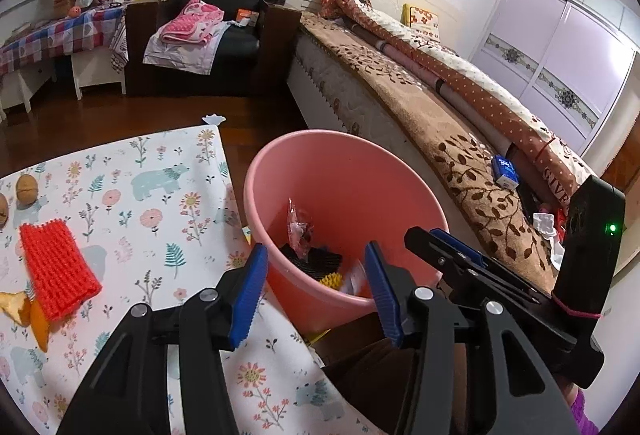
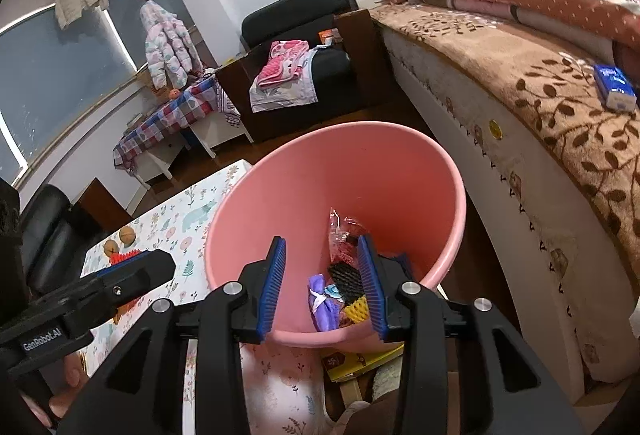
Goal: Collect trash
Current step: 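Withdraw both open grippers from the bucket back over the table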
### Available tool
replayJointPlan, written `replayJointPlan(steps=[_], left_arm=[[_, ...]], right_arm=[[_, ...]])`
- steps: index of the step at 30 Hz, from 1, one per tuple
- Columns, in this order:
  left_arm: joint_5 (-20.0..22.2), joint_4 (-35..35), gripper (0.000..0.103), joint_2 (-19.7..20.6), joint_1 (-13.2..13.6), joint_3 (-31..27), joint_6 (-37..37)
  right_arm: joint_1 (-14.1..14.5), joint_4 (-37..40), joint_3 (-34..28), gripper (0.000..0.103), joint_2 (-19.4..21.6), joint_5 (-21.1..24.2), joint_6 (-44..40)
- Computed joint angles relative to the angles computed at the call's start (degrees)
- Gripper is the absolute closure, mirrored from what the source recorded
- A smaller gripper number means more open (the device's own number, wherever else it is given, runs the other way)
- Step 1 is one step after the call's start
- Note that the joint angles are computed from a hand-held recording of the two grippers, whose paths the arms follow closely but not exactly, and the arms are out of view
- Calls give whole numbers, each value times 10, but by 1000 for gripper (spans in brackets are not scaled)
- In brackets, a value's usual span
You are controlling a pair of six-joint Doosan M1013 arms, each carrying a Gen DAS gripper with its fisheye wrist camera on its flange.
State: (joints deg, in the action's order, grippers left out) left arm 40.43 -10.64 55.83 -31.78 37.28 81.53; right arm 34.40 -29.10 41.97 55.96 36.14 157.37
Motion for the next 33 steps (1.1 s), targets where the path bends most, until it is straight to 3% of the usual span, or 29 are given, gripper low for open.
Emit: replayJointPlan(steps=[13, 17, 25, 33], left_arm=[[-87, 28, 53, -80, 10, 137, -26], [-115, 69, 53, -107, 12, 185, -59], [-157, 139, 53, -154, 23, 273, -145], [-173, 295, 53, -192, 33, 348, -308]], right_arm=[[26, -39, -12, 65, -2, -5, 0], [34, -10, -23, 65, 4, -13, -30], [48, 43, -77, 65, 28, 22, -107], [59, 53, -138, 65, 56, 52, -158]])
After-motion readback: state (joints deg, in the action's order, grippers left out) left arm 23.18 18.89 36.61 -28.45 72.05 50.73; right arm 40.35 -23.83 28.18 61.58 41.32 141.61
